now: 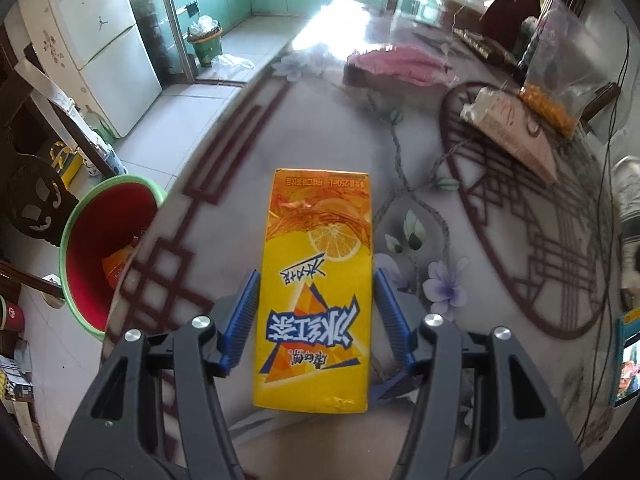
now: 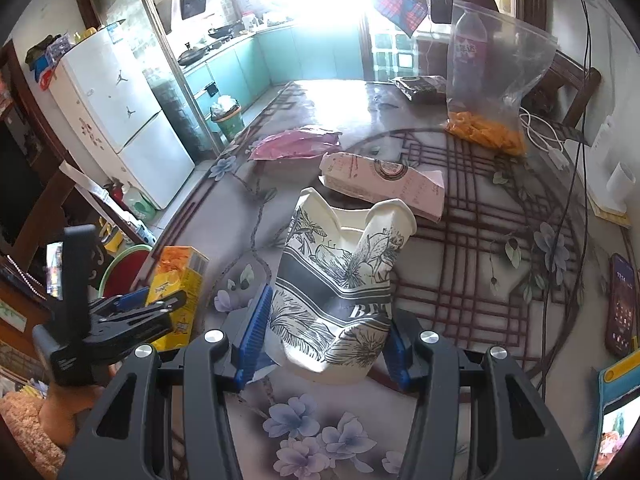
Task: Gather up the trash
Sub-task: 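Carry the yellow carton and paper cup over the red bucket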
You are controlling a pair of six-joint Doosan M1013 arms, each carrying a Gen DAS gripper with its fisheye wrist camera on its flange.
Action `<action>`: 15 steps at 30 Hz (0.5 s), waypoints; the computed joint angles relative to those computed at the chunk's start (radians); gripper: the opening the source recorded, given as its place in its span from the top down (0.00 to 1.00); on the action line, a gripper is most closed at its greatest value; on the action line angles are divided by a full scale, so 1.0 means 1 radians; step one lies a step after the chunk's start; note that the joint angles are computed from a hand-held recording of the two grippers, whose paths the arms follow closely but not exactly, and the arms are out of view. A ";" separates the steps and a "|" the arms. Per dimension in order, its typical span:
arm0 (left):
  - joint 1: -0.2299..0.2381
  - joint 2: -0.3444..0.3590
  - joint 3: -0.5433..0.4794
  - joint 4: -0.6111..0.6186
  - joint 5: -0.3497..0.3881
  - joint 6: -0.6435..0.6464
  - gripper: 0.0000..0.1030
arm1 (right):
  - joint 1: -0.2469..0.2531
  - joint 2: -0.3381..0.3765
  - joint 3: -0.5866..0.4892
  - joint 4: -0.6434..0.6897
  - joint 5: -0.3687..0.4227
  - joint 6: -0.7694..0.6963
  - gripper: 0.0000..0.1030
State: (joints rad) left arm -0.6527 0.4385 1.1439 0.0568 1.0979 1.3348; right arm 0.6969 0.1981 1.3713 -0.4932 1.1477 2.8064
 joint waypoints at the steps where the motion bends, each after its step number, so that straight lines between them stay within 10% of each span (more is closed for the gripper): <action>1: 0.002 -0.007 0.004 -0.001 -0.007 -0.004 0.46 | 0.001 0.002 -0.003 0.000 -0.001 -0.001 0.52; 15: 0.055 -0.074 0.029 0.048 -0.111 -0.044 0.46 | 0.014 0.095 -0.128 -0.002 0.014 -0.049 0.52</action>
